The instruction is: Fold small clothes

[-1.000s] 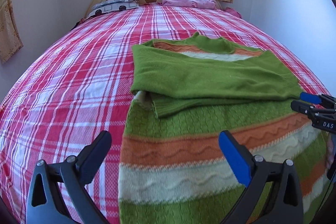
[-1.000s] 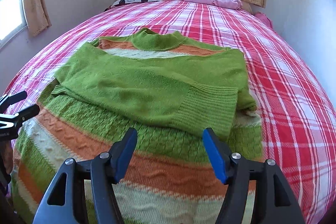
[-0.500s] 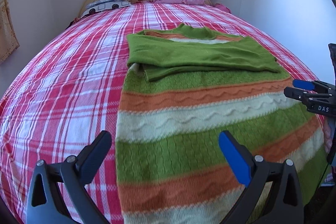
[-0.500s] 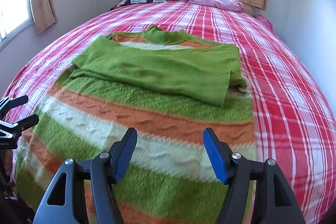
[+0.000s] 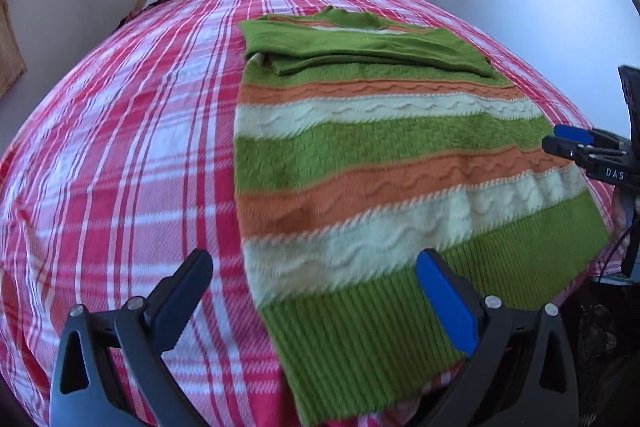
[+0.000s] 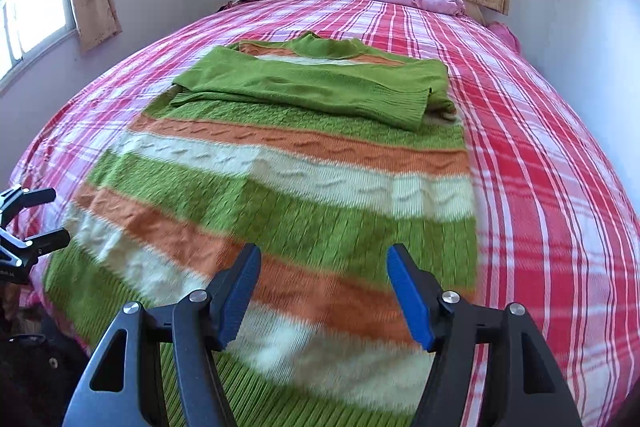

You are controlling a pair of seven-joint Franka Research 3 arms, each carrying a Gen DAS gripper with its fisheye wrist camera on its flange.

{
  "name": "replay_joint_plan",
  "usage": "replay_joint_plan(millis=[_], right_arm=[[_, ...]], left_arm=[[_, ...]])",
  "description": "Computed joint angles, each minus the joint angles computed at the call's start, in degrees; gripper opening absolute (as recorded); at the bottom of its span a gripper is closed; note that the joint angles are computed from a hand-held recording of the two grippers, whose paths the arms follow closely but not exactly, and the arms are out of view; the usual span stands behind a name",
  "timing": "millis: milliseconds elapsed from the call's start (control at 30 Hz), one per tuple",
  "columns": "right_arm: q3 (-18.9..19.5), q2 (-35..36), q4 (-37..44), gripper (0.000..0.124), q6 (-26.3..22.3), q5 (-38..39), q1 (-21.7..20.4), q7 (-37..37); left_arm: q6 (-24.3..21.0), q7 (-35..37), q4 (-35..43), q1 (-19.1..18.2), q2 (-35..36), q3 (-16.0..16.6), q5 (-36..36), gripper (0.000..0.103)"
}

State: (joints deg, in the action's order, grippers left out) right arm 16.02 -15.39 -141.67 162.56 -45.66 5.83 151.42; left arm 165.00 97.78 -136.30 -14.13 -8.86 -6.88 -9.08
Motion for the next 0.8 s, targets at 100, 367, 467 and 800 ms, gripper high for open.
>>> replay_joint_plan(millis=[100, 367, 467, 800], right_arm=[[0.6, -1.7, -1.7, 0.067, -0.3, 0.1, 0.2, 0.8], [3.1, -4.4, -4.1, 0.067, 0.3, -0.4, -1.1, 2.9], [3.7, -5.4, -5.0, 0.067, 0.5, 0.2, -1.3, 2.7], [4.1, -11.4, -10.1, 0.067, -0.1, 7.9, -1.4, -0.1]], left_arm=[[-0.2, -1.3, -2.3, 0.7, -2.0, 0.1, 1.1, 0.103], [-9.7, 11.0, -2.5, -4.3, -2.9, 5.8, -19.4, 0.069], [-11.0, 13.0, -2.7, -3.2, -3.1, 4.8, -23.9, 0.067], [-11.0, 15.4, -3.4, -1.6, -4.3, 2.9, -25.9, 0.009]])
